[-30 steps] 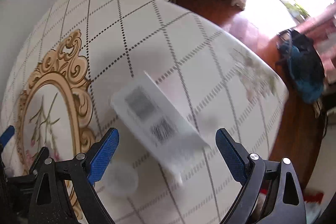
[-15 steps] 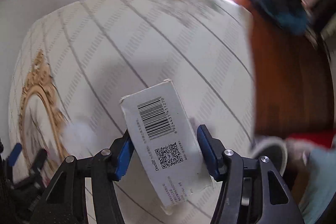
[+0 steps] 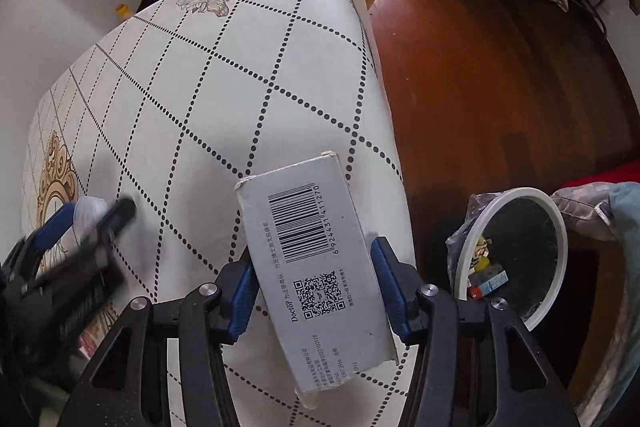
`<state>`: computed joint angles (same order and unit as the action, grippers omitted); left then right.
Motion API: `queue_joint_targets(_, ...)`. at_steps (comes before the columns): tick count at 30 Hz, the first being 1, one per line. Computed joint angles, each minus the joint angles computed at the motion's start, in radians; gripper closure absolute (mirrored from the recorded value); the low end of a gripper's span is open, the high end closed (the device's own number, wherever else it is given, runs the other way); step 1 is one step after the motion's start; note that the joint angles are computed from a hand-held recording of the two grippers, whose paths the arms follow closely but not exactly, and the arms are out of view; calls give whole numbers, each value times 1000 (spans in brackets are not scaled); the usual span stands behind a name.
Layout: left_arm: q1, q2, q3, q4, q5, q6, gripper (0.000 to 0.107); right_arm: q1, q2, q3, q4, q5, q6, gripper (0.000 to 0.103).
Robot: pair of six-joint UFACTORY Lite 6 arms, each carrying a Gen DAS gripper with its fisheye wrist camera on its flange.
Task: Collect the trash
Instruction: 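Grasp the clear plastic lid with the left tool while the right tool grasps the white box, then carry the lid and white box over the bin and open both tools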
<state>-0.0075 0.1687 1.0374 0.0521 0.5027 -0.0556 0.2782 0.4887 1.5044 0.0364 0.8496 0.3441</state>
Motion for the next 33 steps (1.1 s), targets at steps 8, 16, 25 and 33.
queue_joint_targets(8,-7,-146,-89,23,10,-20,71,1,-116,-118,21,-50,-27,48)
queue_joint_targets(16,-72,-349,-68,1,129,-38,71,-63,-362,-203,54,-9,-90,48)
queue_joint_targets(25,-429,-420,212,86,351,-299,71,-403,-657,-150,181,217,-363,49)
queue_joint_targets(33,-773,-140,503,91,364,-498,71,-999,-653,-97,333,369,-800,49)
